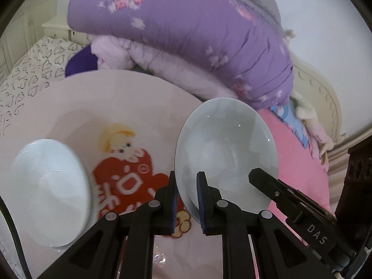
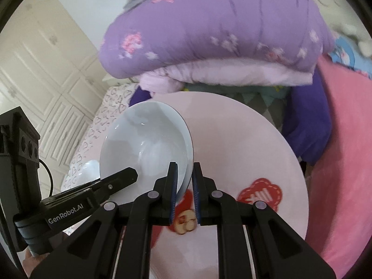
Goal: Organize plates and bowls
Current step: 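Lift the small white bowl with both tools and carry it over the bowls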
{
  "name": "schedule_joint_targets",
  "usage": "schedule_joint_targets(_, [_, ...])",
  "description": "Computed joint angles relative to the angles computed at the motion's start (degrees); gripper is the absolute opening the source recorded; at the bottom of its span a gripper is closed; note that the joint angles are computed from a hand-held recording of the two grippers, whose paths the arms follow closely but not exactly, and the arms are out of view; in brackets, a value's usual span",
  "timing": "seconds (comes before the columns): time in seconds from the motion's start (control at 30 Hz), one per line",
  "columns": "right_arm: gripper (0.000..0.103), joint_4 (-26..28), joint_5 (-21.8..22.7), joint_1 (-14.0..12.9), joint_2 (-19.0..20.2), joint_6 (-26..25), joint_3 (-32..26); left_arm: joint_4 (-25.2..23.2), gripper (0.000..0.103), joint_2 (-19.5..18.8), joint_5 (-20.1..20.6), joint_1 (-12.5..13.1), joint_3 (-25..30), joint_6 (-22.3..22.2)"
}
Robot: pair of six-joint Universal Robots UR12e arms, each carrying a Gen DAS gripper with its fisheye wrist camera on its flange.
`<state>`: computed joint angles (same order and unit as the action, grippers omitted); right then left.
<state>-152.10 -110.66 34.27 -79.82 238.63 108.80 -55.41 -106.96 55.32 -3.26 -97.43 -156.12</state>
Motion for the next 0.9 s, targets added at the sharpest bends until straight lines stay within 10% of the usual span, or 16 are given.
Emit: schedule_joint_targets(0.9, [0.012,5.1,3.6,4.6,10.0,-7.2,-15.6,-8.3,0.012,8.9,-1.4,15.2,-3.3,7.6])
